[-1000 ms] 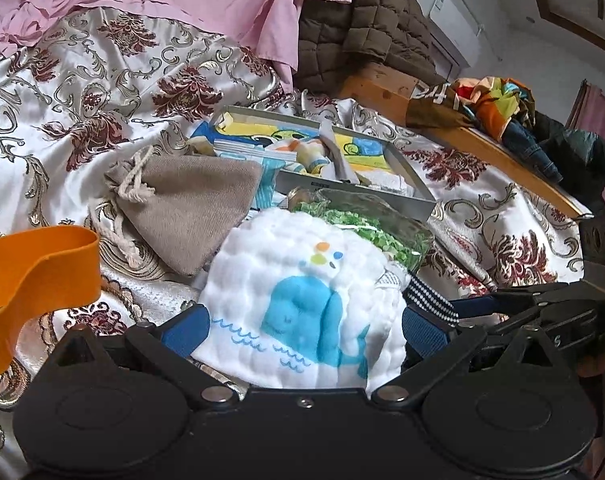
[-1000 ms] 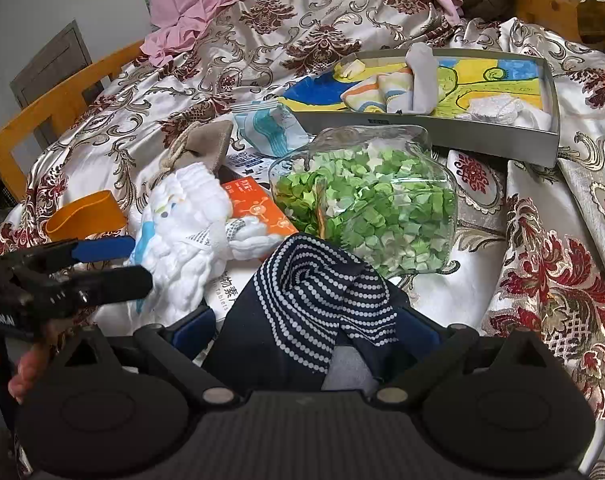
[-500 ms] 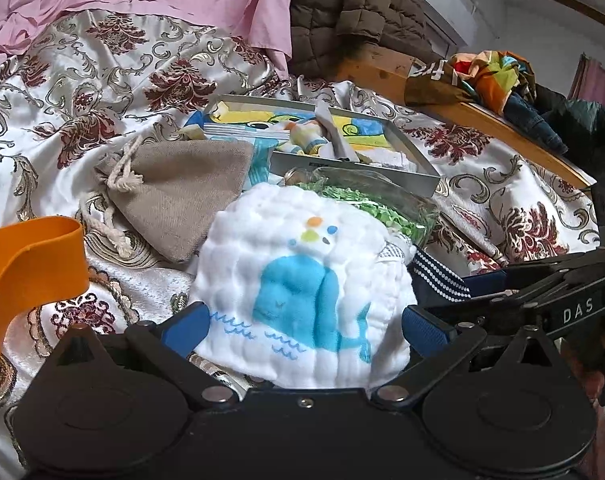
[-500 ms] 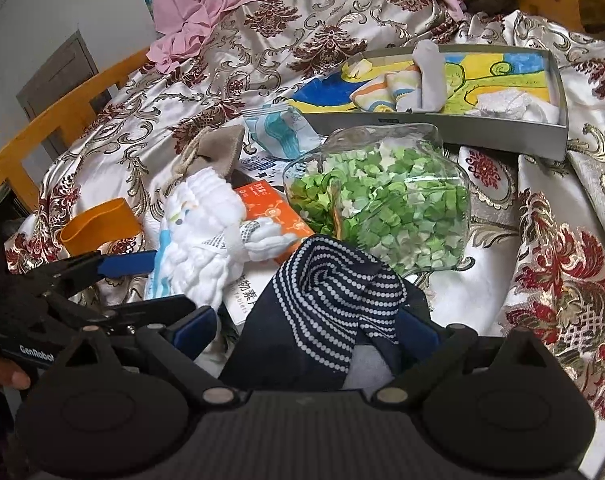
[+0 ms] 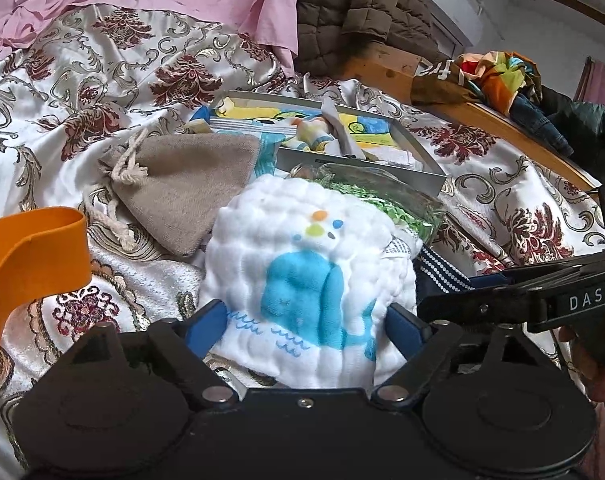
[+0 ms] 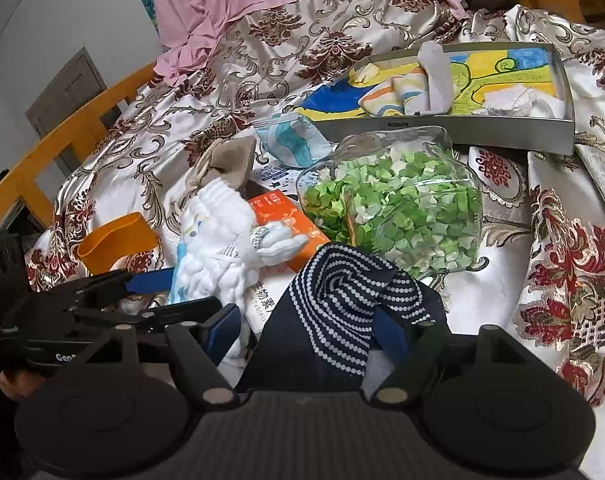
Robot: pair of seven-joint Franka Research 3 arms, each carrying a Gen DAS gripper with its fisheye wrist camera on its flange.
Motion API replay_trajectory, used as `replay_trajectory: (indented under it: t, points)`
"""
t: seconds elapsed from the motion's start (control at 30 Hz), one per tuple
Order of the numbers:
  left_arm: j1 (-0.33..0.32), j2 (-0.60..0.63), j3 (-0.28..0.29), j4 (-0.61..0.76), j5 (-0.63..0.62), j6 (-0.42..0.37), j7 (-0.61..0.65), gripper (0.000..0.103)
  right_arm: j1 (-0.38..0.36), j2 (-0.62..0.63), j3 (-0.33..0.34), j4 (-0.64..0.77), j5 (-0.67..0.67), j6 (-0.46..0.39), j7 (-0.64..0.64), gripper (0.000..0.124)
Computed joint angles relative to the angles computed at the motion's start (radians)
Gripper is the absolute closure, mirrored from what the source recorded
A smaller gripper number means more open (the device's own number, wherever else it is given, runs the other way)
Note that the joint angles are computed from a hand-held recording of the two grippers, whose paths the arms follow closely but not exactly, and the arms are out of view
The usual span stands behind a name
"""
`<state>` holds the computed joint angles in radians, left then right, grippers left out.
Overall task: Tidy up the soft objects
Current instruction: 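Grasp the whale-print muslin cloth with left tool while right tool grasps the navy striped sock, then carry the muslin cloth and navy striped sock over the painted tray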
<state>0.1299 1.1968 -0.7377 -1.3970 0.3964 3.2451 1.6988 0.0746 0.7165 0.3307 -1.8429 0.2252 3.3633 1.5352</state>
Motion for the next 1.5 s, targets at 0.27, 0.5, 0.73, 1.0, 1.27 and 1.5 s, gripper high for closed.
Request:
replay_trajectory:
  t: [0.27,0.5,0.73,1.0,1.27,1.5]
  points:
    - [0.011,0.011,-0.01,-0.01,0.014,0.046,-0.027,0.041,-0.067,0.015,0.068,-0.008,-0.03,0.027,0.033,0.051]
    - [0.009,0.025,0.006,-0.006,0.039,0.127,-0.162,0.062,-0.037,0.016,0.037,-0.002,-0.033,0.036,0.063,0.069]
    - [-0.014,0.015,0.055,-0.003,0.081,0.187,-0.265,0.07,-0.004,0.019,0.004,0.007,-0.037,0.042,0.085,0.089]
    - [-0.055,0.001,0.129,0.006,0.13,0.234,-0.361,0.07,0.033,0.024,-0.027,0.011,-0.046,0.077,0.08,0.104]
    - [-0.115,-0.025,0.228,0.009,0.165,0.288,-0.441,0.071,0.109,0.018,-0.103,0.005,-0.038,0.134,0.067,0.109]
    - [-0.192,-0.081,0.355,-0.027,0.147,0.364,-0.496,0.072,0.219,0.012,-0.195,-0.016,0.015,0.226,-0.015,0.112]
